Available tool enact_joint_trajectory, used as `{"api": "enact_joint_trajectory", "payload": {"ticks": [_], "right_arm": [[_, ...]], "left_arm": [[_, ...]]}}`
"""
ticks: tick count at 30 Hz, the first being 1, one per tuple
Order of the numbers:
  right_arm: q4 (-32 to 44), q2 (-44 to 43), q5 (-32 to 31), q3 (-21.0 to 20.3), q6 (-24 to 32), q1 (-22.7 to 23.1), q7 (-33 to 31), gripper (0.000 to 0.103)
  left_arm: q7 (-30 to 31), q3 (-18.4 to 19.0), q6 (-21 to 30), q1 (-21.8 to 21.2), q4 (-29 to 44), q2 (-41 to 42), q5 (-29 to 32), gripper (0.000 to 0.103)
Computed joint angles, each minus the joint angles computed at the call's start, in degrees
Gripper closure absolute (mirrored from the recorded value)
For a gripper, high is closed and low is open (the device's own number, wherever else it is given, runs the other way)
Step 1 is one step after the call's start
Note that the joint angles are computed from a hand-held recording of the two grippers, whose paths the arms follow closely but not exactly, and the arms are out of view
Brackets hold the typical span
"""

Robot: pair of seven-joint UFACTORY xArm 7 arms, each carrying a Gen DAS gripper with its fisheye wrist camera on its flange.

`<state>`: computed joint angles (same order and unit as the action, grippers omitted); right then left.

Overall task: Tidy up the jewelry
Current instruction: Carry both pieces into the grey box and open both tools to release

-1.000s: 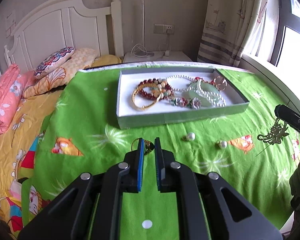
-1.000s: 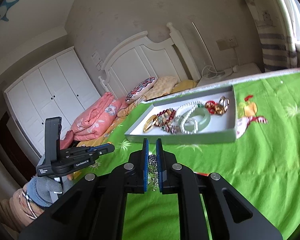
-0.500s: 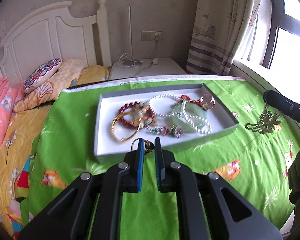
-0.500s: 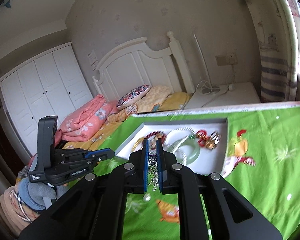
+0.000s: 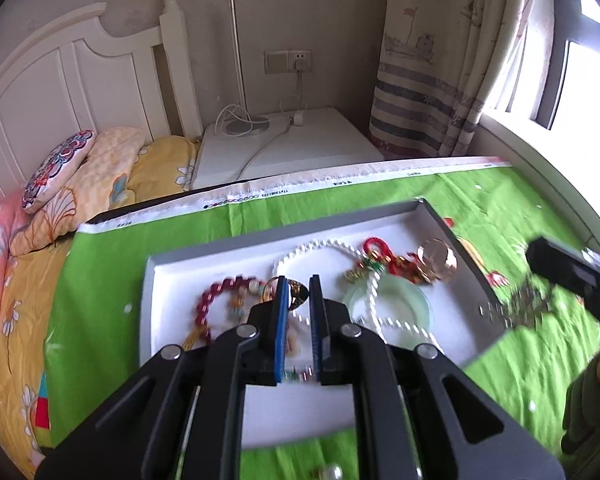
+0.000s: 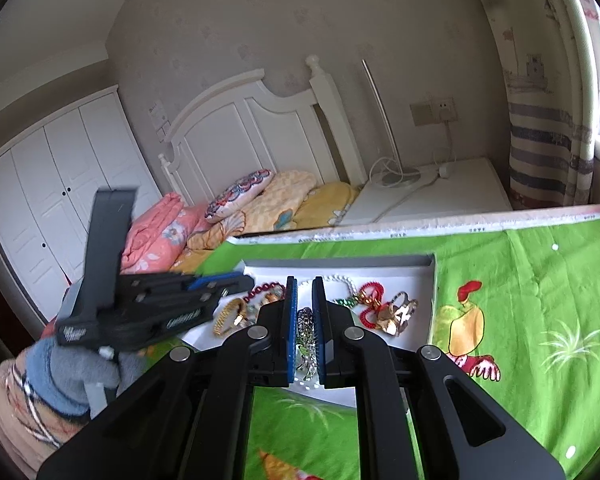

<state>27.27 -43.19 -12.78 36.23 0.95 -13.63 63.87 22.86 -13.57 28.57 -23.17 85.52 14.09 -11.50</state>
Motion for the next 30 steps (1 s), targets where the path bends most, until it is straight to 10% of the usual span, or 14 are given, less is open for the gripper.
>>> {"api": "enact_joint_trajectory", "payload": {"ticks": [6, 20, 23, 30], "right_arm": [[-2.74, 4.83, 2.84, -4.99, -5.94, 3.92, -1.77, 0.093], [-0.86, 6.43, 0.47, -1.77, 2.01, 0.06, -0.51, 0.077], [-2.82, 2.19, -0.41, 1.15, -1.24, -3.16, 3.13, 0.030], [-6.42, -7.49, 1.30, 4.41, -1.67, -6.28, 6.24, 0.030]], "left_arm": [[-4.24, 1.75, 4.45, -3.26, 11.63, 9.69, 6.42, 0.093], [-9.38, 4.10, 9.31, -7.85, 22.14, 18.63, 13.33, 0.091], [-11.08, 4.97, 9.81, -8.50, 22.68, 18.80, 14.72, 0.074], [-15.30, 4.19, 3.53, -5.41, 14.37, 12.04, 11.68, 0.031]]}}
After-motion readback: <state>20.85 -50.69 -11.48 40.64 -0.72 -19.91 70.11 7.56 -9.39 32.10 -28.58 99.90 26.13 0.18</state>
